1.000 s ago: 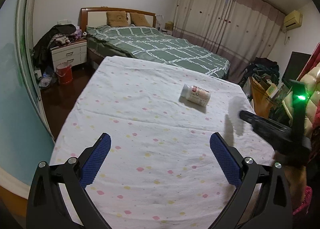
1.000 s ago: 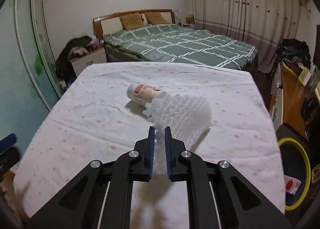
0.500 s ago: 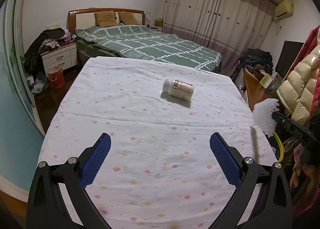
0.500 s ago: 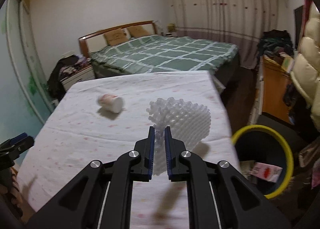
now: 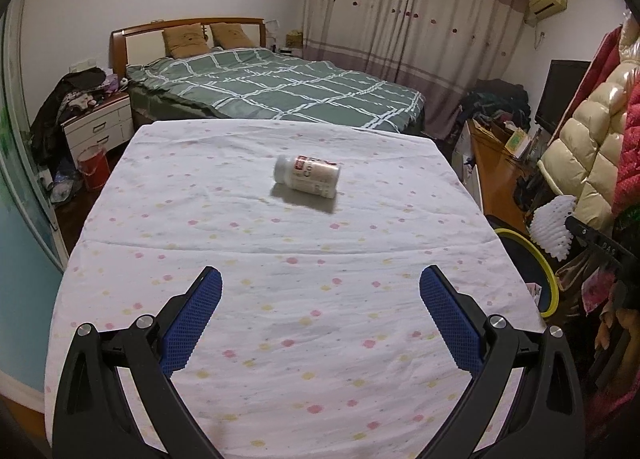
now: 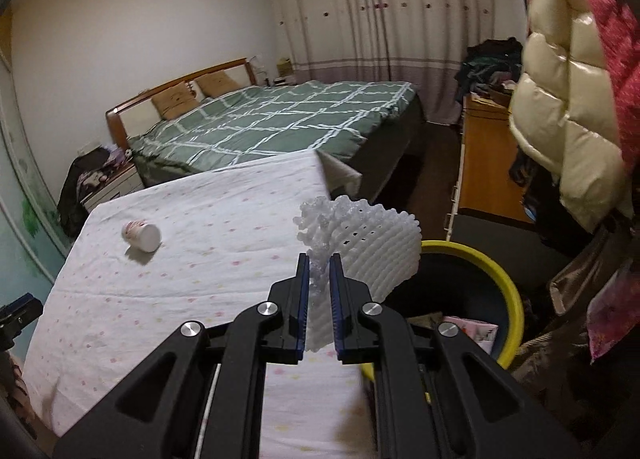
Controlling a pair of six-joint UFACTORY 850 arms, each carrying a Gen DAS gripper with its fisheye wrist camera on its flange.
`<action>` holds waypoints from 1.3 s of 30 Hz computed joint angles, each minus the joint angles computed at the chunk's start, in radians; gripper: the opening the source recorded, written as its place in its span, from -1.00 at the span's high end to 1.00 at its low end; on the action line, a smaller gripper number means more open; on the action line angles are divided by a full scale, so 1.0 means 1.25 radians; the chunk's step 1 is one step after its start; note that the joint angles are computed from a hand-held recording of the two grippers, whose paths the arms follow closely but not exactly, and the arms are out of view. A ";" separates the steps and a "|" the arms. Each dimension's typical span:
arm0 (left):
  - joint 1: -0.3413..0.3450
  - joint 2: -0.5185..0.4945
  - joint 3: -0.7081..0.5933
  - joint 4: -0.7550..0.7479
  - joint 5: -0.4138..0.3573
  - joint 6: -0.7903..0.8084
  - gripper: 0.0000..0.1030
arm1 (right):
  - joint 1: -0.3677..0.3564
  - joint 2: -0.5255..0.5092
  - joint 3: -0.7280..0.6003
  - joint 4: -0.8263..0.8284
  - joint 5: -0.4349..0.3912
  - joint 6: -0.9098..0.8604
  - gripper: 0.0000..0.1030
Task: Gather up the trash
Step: 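Carry the white foam net over the yellow bin and open the right gripper, then move the left gripper to the red-labelled white supplement bottle and grasp it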
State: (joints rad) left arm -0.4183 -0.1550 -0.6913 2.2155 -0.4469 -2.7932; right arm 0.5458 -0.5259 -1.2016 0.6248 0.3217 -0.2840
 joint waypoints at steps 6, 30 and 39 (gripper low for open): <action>-0.013 -0.031 -0.036 -0.029 0.003 0.039 -0.90 | -0.031 -0.007 0.004 0.084 0.003 -0.077 0.80; 0.057 -0.166 -0.184 -0.031 0.093 0.131 -0.90 | -0.050 -0.115 -0.097 0.426 -0.024 -0.390 0.20; 0.134 -0.301 -0.372 -0.111 0.194 0.312 -0.90 | -0.050 -0.124 -0.111 0.383 -0.045 -0.350 0.15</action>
